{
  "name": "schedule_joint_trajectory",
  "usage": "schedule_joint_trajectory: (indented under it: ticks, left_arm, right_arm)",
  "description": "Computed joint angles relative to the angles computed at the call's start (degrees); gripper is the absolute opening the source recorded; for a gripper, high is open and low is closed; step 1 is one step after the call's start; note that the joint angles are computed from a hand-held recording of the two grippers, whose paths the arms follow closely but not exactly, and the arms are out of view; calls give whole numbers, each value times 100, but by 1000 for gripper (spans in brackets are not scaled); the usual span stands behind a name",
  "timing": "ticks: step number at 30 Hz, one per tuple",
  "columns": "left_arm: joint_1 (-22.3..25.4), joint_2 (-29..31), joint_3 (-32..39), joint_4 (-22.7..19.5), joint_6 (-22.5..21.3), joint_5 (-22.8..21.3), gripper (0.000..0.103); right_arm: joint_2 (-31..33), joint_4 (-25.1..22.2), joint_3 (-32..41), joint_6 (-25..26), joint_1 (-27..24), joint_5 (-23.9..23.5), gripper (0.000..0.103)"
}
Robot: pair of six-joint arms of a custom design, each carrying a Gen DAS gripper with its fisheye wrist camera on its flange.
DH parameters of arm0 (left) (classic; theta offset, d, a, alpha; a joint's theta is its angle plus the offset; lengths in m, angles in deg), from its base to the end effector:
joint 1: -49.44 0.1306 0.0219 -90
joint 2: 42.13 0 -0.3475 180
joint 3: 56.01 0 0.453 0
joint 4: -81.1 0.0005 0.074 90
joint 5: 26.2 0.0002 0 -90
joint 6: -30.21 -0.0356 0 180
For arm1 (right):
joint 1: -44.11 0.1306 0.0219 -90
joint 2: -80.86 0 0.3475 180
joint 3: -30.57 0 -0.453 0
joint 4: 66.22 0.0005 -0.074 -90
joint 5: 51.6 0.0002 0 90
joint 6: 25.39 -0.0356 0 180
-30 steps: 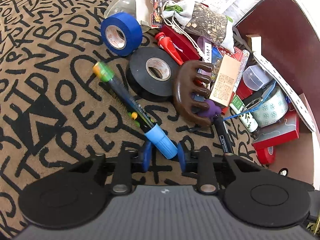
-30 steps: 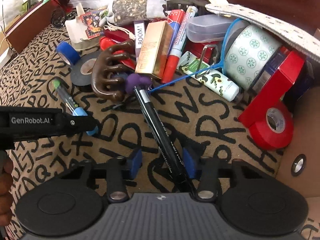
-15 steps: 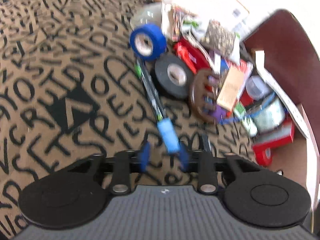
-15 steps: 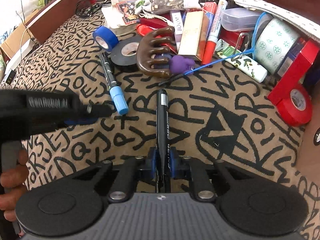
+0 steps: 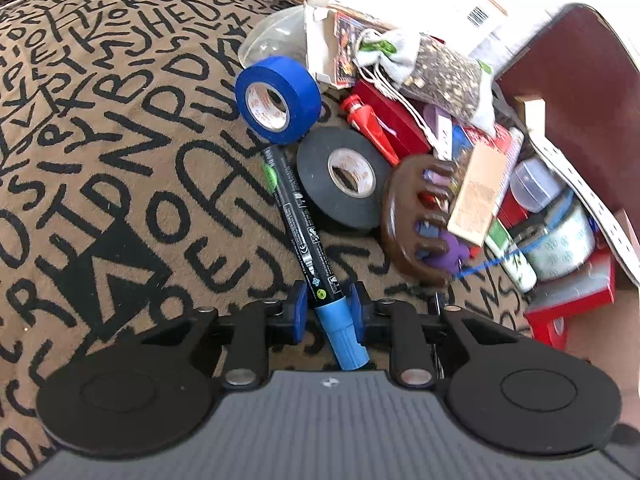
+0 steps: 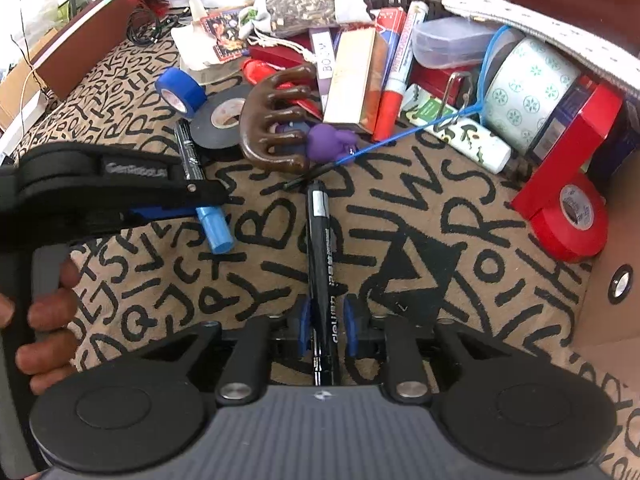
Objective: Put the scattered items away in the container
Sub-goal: 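Grasp the blue-capped black marker with left gripper while right grasps the black deli marker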
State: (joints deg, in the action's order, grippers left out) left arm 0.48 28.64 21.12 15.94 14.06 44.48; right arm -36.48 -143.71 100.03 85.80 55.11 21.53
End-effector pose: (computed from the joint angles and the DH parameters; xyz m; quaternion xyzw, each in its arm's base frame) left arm 0.2798 -0.3043 0.4168 -0.2487 0.9175 -0.1554 0.2688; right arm 0.3394 0.0760 0.3909 -0.2940 0.9301 0.1293 0.1781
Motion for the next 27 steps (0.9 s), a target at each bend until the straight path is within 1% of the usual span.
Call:
schedule_joint_trajectory:
  ticks: [3,4,5,7,8,10,12,16,19,21,23,24,26,27]
  left_arm:
    - [-122,-215,-134,-42,-342,214,22]
    - [-120,-203,-133,36,-526,398,22]
    - [-148,-311,-215,62,-689,601,21]
    - [-223,-359,-247,20,-799,712,21]
    - [-239,-373,-256,17,-749,713,21]
    - [-233,-325,-222,-17,-450,626,21]
    - [-174,-178,-98,-31,-352,560,24]
    - [-157,70,94,-67,-511,427,25]
    - [-49,147,113,103,-618,628,17]
    - [-54,141,68,223,-676,742,17]
    - [-85,249,124,250,-671,651,18]
    - [-93,282,135,278,-603,613,18]
    - [-82,330,160,312,-538,602,19]
    - [-77,354,178,315,-571,599,19]
  right_arm:
    - [-1,-28,-24,-26,51,-29,20]
    - [-7,-30,-34,-29,66,-39,20]
    - [-13,-30,-42,-38,76,-51,20]
    - [-18,-9,-59,-54,96,-50,20]
    - [-16,2,-63,-76,111,-35,20]
    - [32,38,-51,-119,146,-2,20]
    - [55,81,-51,-176,196,58,20]
    - [44,95,-25,-228,243,97,19]
    - [73,125,-21,-286,277,144,19]
    - [87,127,-19,-290,291,160,20]
    - [83,130,-22,-306,300,168,19]
    - [85,145,-27,-322,308,178,19]
    - [59,164,-41,-375,338,226,19]
    - [52,182,-50,-405,372,272,19]
